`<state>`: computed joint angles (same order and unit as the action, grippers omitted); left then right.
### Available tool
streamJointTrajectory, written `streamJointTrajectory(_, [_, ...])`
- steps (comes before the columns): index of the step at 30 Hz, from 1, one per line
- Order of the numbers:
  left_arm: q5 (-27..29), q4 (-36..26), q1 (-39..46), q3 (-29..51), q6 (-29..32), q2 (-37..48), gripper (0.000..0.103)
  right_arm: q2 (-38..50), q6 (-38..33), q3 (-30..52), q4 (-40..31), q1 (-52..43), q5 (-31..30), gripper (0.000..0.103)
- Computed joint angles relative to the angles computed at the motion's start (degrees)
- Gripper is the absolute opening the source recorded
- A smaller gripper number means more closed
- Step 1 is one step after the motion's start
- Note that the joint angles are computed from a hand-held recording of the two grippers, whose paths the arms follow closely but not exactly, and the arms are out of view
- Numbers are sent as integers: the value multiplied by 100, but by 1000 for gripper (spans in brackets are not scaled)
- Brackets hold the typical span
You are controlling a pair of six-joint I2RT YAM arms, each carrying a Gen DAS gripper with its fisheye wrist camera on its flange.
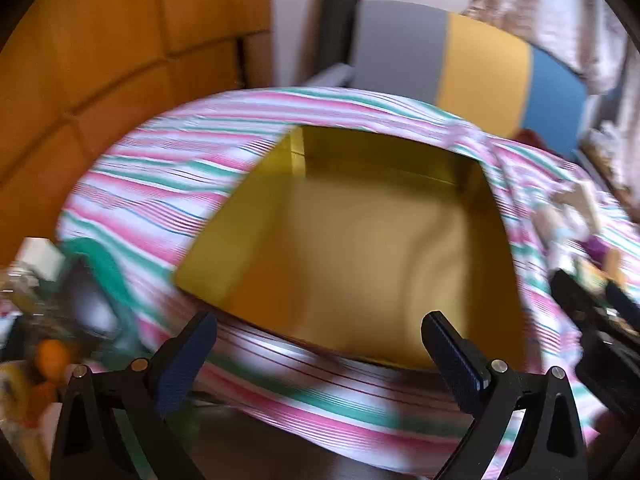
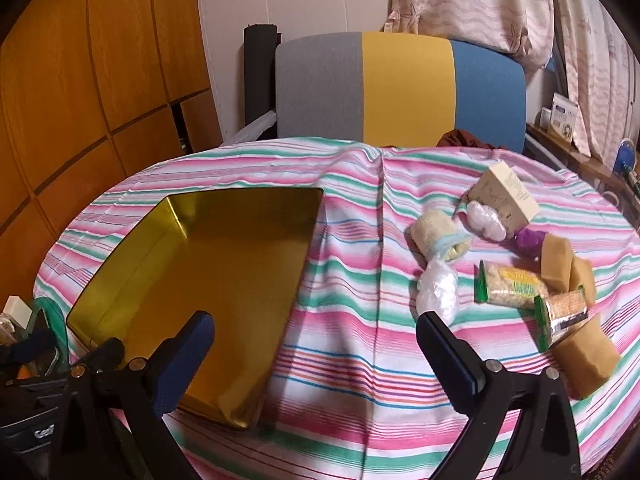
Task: Organize objects
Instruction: 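Grasp the yellow sponge on the table with the right gripper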
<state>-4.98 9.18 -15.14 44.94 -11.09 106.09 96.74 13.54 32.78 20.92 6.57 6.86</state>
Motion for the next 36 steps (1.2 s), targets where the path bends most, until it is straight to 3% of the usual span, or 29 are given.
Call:
streamJointTrajectory(5, [296, 966, -367, -647, 100, -192, 103, 125, -99, -433, 459, -672, -543, 103])
streamJointTrajectory(10, [475, 1257, -826, -915, 392, -335, 103, 127, -432, -986, 830, -1500, -823, 103])
streamJointTrajectory(16, [1300, 811, -1161, -774, 390, -339, 103, -363, -1076, -1560, 1233, -3052, -1249, 102])
streamJointTrajectory(19, [1509, 816, -1295, -798, 325, -339, 103, -539, -1453, -1636, 1436, -3921, -1485, 102])
streamJointTrajectory(22, [1447, 770, -1479, -632, 239, -195, 103, -253, -1881, -1305, 1297, -4651, -1701, 94])
streamJointTrajectory(28, [1616, 275, -1611, -108, 95, 76, 103, 741, -2599, -610, 929, -5429, -2483, 89])
streamJointTrajectory(31, [1455, 102, -1747, 182, 79, 275, 103, 1102, -2727, -502, 1087, -5491, -2682, 79])
streamJointTrajectory(33, [1347, 57, -1832, 314, 37, 361, 103, 1285, -2671, -493, 1286, -5520, -2892, 64])
streamJointTrajectory(36, [1435, -11, -1906, 604, -92, 536, 103, 1443, -2424, -581, 1607, -5498, -2842, 62])
